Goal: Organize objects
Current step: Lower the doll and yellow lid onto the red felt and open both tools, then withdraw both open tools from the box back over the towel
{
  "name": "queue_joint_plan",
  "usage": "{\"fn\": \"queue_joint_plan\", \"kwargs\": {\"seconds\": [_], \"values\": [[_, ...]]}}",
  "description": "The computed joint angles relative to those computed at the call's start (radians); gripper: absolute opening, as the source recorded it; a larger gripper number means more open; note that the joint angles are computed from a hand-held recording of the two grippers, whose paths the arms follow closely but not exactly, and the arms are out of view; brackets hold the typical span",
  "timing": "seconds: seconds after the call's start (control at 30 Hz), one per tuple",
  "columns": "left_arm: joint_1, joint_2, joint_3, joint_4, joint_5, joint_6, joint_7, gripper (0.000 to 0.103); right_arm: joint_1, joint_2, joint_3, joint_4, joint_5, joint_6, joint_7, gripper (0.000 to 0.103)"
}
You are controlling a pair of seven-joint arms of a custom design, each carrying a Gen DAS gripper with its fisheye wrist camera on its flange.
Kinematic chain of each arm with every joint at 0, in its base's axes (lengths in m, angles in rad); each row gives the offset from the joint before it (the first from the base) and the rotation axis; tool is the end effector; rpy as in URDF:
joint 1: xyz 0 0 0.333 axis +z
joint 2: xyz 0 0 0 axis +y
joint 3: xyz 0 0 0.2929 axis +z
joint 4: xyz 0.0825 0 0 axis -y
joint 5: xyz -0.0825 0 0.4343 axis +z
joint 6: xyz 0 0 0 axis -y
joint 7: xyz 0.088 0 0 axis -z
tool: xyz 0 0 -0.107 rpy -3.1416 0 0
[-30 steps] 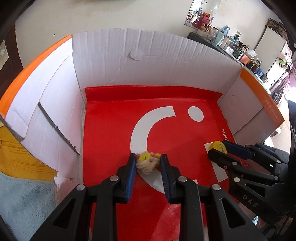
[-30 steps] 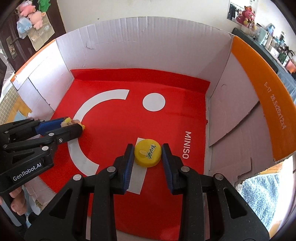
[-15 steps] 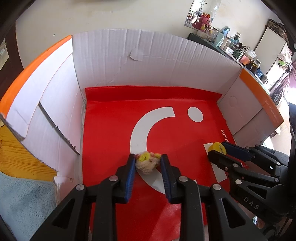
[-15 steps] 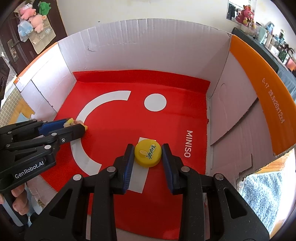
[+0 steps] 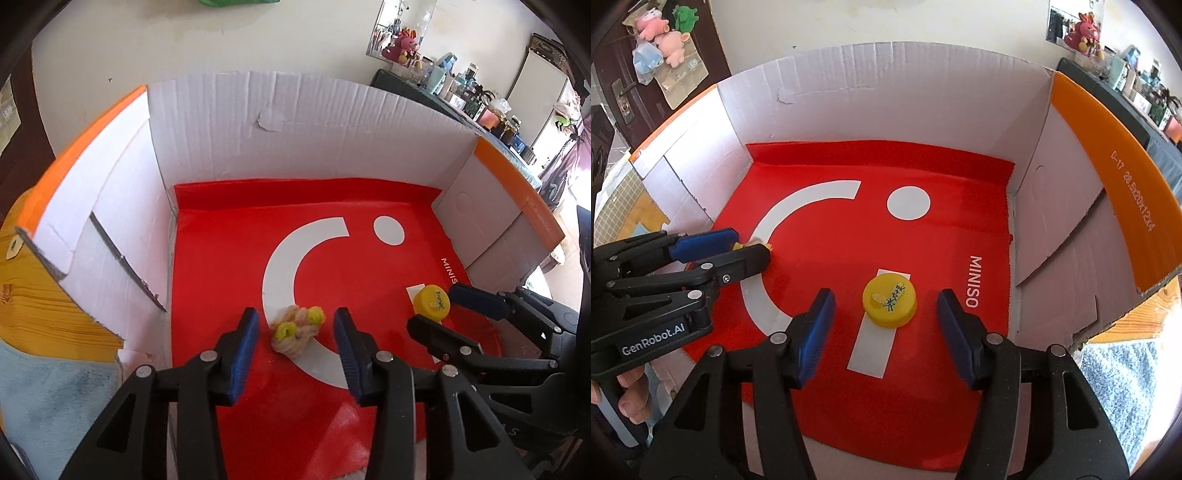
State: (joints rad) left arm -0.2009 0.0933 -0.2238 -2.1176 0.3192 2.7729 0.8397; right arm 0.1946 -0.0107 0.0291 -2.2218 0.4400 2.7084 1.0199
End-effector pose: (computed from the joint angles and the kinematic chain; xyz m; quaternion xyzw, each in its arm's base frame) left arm 0.5755 -0.2735 0.3800 -0.6930 0.6603 -0.2524 0.1416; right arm 0.5916 0.1193 0.3787 -0.8063 0.5229 -0.1152 0.2516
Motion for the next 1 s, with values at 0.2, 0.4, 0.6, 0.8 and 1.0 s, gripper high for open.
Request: {"fn": "queue_joint_plan", "kwargs": {"seconds": [0.2,0.4,0.6,0.8,1.0], "values": [[-0.001,-0.019,0.004,-0.013,0.022,0.003,-0.017,0.044,0.009,-0.008,0.007,0.000,0.010,0.017,0.008,0.056],[-0.008,-0.050,0.007,-0.036,0.063,0.010,-0.063,0.058,0.015,-0.038,0.008,-0.021,0.044,0.031,-0.021,0.065],[-0.012,-0.092,0.009,-0.069,0.118,0.018,-0.120,0.065,0.026,-0.061,0.010,-0.046,0.089,0.052,-0.054,0.069],[-0.012,-0.136,0.009,-0.108,0.164,0.030,-0.177,0.072,0.032,-0.113,0.005,-0.094,0.138,0.073,-0.100,0.076],[-0.005,-0.185,0.001,-0.148,0.250,0.034,-0.269,0.082,0.041,-0.154,0.002,-0.132,0.177,0.096,-0.129,0.081]]}}
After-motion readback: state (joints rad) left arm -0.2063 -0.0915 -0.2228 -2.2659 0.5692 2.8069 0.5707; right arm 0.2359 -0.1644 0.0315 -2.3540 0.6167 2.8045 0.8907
